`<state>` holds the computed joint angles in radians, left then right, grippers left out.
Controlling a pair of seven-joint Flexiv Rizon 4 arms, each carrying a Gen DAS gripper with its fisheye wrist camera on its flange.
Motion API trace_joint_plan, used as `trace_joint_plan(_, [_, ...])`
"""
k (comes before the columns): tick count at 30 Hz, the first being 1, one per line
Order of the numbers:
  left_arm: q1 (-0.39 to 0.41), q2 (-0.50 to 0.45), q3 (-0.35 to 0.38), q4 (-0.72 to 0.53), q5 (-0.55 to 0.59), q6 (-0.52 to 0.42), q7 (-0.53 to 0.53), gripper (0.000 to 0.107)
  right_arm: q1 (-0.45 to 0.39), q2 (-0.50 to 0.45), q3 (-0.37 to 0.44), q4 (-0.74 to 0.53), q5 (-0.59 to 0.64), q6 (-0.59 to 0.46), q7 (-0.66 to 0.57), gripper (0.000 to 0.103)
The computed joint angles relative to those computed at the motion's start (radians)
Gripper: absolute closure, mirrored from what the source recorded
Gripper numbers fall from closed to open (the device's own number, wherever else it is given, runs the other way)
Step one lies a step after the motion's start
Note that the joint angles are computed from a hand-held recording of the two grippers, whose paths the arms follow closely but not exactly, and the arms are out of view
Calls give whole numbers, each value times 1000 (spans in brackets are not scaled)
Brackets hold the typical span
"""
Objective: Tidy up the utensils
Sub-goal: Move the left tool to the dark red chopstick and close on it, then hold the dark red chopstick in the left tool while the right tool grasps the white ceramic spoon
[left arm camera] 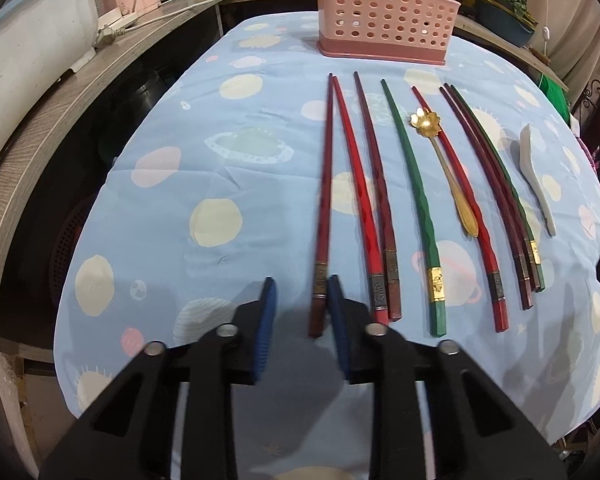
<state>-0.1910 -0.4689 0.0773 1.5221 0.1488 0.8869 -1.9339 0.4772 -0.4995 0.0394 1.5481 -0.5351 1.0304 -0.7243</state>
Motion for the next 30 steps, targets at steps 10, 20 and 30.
trace_joint_plan(10, [10, -3, -9, 1, -28, 4, 20, 100, -18, -92, 0, -112, 54, -9, -61, 42])
trace_joint_plan(20, [10, -4, -7, 4, -31, 13, 20, 100, -29, -173, 20, -214, 154, -45, -146, 67])
trace_joint_plan(30, [20, 1, -17, 19, -57, 25, 34, 100, -17, -180, -2, -200, 138, -20, -172, 92])
